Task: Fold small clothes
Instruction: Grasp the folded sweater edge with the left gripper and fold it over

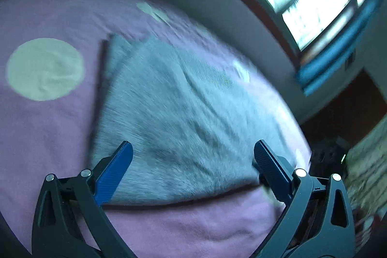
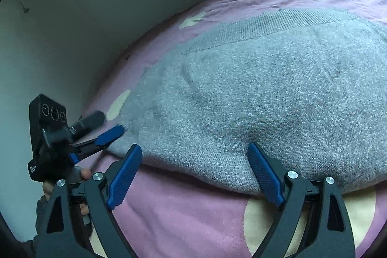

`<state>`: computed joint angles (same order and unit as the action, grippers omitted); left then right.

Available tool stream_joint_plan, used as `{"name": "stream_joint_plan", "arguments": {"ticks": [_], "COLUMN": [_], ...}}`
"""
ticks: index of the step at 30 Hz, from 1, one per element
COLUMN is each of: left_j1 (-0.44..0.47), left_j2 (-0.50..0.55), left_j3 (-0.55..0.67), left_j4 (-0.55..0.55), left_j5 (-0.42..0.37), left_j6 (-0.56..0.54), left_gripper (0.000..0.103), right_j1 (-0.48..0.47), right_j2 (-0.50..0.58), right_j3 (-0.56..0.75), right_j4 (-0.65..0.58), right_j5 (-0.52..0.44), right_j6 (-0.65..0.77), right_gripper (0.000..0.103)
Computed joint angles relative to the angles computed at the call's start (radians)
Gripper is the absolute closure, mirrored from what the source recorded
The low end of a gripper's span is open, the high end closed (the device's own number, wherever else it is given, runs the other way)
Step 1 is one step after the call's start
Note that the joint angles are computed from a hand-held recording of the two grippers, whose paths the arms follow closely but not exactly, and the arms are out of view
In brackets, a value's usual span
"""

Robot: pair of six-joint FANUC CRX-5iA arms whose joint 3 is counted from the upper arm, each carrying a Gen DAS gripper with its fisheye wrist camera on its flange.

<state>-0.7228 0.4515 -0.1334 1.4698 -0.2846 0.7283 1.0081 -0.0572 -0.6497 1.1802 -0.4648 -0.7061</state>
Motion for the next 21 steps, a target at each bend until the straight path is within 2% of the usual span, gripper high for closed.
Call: {"name": "stream_joint_plan", "arguments": {"ticks": [2,4,5,8,9,12,14,16,19,21], "left_j1": [-0.003,0.023,0.043,0.088,0.105,0.152,0.169,0.177,0.181,0.183], "left_j2": [-0.013,-0.013,-0.012,0.006,0.017,0.062,0.106,0.137,0.180,0.198], "left_j3": [-0.024,-0.029,-0.024,0.007,0.027,0.133,0.211,0.256,0.293,0.321], "left_j4": [0.094,0.075,0.005,-0.115,-0.160,-0.398,-0.473,-0.498,-0.424,-0.418], "left_j5": [0.018,-0.004,-0.002,-0.042,-0.069,-0.152,-0.206,-0.231,-0.261,-0.288], "left_j6": [-0.034,0.028,0.112,0.232,0.278,0.464,0.526,0.561,0.508,0.491], "left_gripper": [0.003,0.003,0.003,0.004,0.004,0.004,0.009,0.028,0.030,0.030], "right_j1": [0.007,0.006,0.000,-0.013,-0.017,-0.023,-0.028,-0.031,-0.036,-0.038], "right_j2": [0.001,-0.001,-0.004,-0.007,-0.008,-0.011,-0.013,-0.013,-0.013,-0.013], "right_j3": [0.000,-0.005,-0.012,-0.023,-0.025,-0.031,-0.036,-0.038,-0.041,-0.042], "right_j4": [-0.001,0.010,0.029,0.063,0.073,0.092,0.109,0.118,0.133,0.140], "right_j5": [-0.009,-0.004,0.004,0.024,0.030,0.039,0.046,0.051,0.058,0.060], "right_j6": [-0.001,-0.012,-0.031,-0.063,-0.072,-0.089,-0.104,-0.114,-0.127,-0.133], "right_gripper": [0.015,0.014,0.014,0.014,0.014,0.013,0.013,0.012,0.012,0.012]}}
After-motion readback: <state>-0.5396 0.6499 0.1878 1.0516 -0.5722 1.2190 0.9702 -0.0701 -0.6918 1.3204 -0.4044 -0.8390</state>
